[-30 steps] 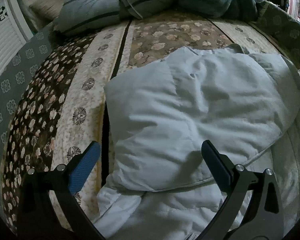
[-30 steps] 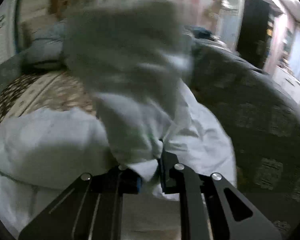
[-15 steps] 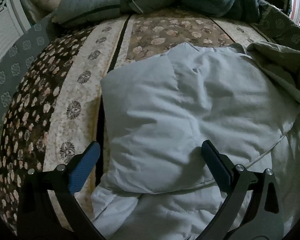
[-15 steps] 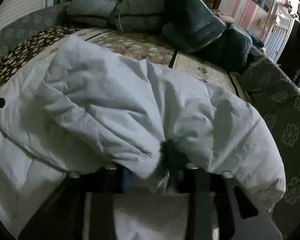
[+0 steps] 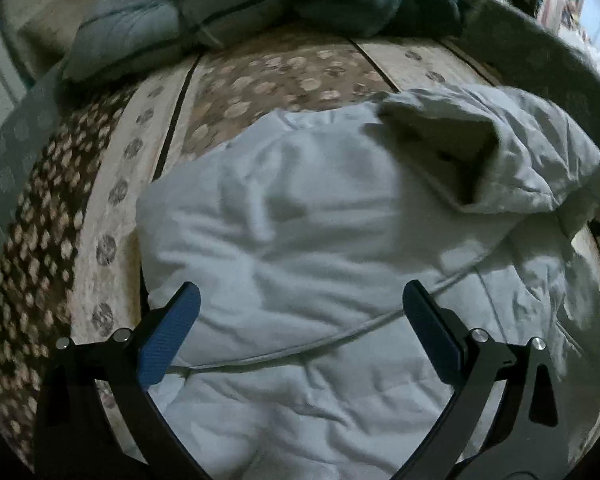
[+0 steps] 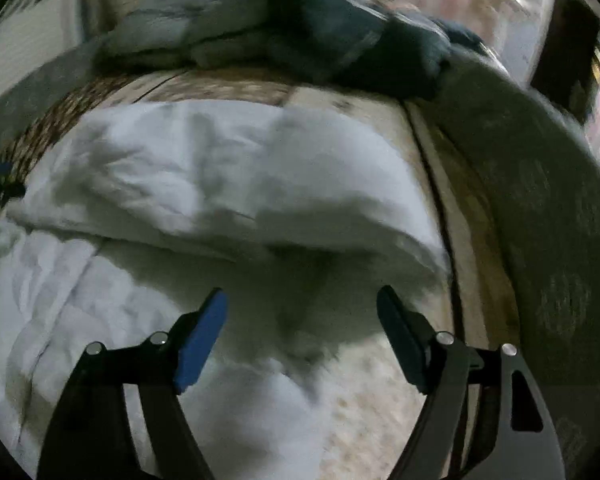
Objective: Fold large clothes
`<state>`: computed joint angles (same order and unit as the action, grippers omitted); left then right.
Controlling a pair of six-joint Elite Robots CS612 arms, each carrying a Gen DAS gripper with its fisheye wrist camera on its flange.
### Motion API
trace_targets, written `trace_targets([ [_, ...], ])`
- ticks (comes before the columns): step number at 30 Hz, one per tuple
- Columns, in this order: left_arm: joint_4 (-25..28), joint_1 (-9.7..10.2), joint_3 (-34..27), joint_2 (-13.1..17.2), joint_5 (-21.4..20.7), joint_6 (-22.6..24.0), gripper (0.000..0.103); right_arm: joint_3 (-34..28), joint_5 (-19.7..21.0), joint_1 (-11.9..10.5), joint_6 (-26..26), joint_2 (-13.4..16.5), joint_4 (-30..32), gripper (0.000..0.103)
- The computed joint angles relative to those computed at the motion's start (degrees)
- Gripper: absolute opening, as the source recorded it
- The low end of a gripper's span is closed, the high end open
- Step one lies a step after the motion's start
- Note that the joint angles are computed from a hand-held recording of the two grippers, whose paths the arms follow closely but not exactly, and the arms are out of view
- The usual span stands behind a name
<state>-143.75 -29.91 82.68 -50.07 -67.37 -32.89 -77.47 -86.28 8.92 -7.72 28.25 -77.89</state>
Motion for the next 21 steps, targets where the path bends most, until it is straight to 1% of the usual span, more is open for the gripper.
trace_targets([
  [2,1.44,-0.52,-1.95,0.49,-0.68,0.92,0.1,-0.64,0.4,-0.92,1.69,0.22,0.44,0.078],
  [5,4.73,-1.01,-5.45,1.41,-2.0,0.92,0.1,-0.47,2.24,-2.33,3.19,-0.39,1.71,0.078],
  [7,5.17,-1.05,-7.32,2.01,-3.11,0.89,0.1,-0.15,2.74,-2.78,3.85,-0.85,1.52,0.078],
  [10,7.24,-0.55,-11.77,3.8,-6.05,-0.02,0.1,0.19,3.78,-3.5,5.51,-1.22,0.07,0.078],
  [13,11.93,-0.11,-17.19,6.08,-9.27,-1.5,0.1,1.21,3.99,-4.05,7.69,-1.79,-0.13,0.079],
  [14,14.06,-0.03,-20.0,7.45,-9.76,-1.55,0.1,1.72,4.32,-4.21,8.12,-2.1,0.18,0.079],
  [16,16.15,0.03,-23.08,9.04,-9.66,-1.41,0.1,2.85,4.1,-4.18,8.86,-2.73,0.46,0.079],
  [18,19.73,0.44,-28.34,12.09,-11.68,0.09,0.1,3.16,2.82,-4.02,8.96,-2.92,0.71,0.079],
  [19,21.08,0.78,-29.92,13.16,-12.13,0.3,0.1,2.96,2.6,-3.98,9.1,-2.85,0.87,0.079],
  [20,24.84,0.96,-32.81,14.87,-12.1,-0.18,0.098,2.85,2.61,-4.0,9.31,-2.8,0.98,0.079],
  [21,27.98,1.18,-35.0,16.22,-12.62,-0.46,0.085,2.68,2.66,-4.04,9.8,-2.7,1.31,0.079],
])
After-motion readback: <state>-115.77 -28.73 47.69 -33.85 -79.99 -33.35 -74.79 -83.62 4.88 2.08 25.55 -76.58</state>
